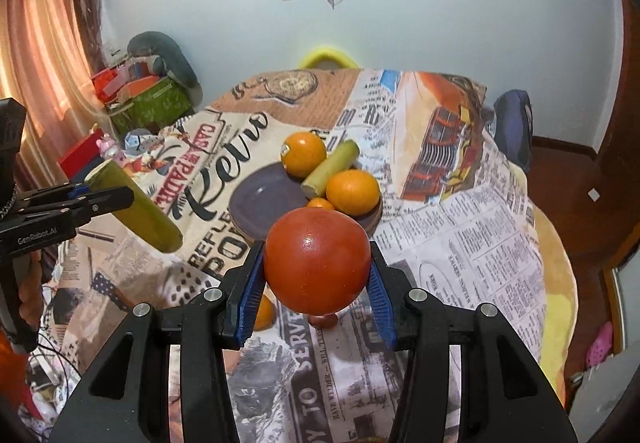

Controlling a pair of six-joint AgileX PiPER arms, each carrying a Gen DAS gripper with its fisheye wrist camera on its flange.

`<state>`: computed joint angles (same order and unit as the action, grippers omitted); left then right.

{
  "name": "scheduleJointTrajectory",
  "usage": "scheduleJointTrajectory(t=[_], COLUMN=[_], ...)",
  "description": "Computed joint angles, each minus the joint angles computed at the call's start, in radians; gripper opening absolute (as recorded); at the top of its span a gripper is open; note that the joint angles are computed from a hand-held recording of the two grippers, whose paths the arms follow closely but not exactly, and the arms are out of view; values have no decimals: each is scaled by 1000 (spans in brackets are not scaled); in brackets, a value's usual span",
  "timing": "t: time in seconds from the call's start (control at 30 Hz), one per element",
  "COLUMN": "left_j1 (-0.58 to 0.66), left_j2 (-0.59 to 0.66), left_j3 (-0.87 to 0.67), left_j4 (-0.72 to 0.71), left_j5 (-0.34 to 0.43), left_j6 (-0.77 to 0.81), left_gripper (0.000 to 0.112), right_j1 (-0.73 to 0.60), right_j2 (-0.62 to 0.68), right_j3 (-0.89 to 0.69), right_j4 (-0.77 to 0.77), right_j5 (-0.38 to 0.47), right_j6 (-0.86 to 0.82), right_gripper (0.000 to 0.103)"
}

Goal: Organize fruits
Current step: 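Lift the zucchini toward the plate with the left gripper while the right gripper holds the tomato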

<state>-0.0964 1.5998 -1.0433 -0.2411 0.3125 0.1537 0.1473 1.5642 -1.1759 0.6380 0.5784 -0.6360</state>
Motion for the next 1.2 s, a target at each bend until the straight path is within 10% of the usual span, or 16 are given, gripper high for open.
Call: scheduleJointTrajectory(t=[1.2], left_j1=[-44], left_j2=[407], left_j3=[-467], left_j4=[-97], left_j5=[166], left_j6=[24], left_gripper=[37], right_j1=[23], right_j2=[277], right_j3=[-207], right_j4=[103], right_j5=[3], right_j6=[-84], right_gripper=[44])
